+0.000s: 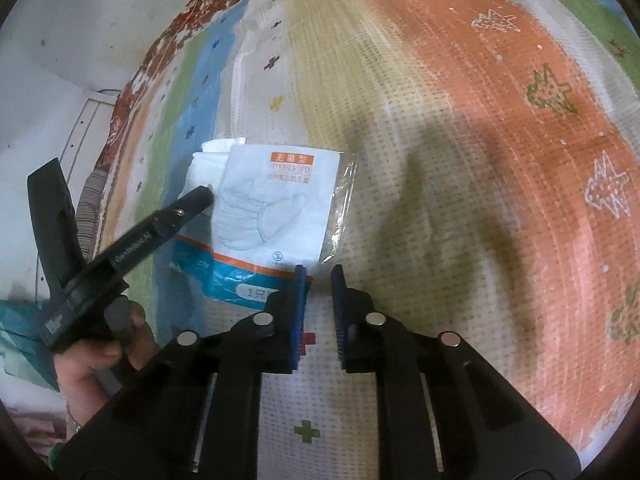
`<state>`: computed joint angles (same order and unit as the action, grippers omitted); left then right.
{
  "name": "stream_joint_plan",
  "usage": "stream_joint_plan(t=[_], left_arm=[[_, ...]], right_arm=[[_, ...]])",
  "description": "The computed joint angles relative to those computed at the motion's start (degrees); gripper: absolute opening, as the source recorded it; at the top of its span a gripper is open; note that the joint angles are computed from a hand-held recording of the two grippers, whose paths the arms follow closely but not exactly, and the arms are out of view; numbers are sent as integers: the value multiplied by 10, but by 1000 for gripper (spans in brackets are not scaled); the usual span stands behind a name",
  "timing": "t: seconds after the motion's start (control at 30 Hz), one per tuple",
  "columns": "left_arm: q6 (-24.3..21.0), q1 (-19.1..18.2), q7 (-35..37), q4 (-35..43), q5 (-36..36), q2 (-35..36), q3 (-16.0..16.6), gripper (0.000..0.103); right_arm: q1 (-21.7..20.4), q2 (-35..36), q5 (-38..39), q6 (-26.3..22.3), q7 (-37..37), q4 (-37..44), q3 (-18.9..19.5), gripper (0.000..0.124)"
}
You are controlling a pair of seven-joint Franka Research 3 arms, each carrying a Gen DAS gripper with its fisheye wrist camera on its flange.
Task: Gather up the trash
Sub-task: 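Grasp the white tissue with left tool while right tool grasps the mask packet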
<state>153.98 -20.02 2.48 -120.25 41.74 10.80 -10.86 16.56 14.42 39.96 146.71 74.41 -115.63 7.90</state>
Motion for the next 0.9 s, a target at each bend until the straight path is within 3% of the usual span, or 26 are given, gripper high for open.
stream_joint_plan(t=[0.13,0.37,0.67,0.73,0.9], left_arm=[[6,1,1,-4,0,-3,0,22],[9,6,-16,-16,-2,-15,2,22],[-36,17,-73,-46,17,-55,-6,18],[-24,23,-78,-56,15,-64,-9,2],[53,38,-115,-81,22,-78,-11,2]], right_arm=[[0,-4,9,4,-13,-1,3,0],[8,-13,-21,18,-13,-6,-3,0],[15,-36,-81,28,10,-19,-14,0],[19,-45,-104,28,22,-24,-17,0],[16,-73,-76,31,-4,-43,-8,0]])
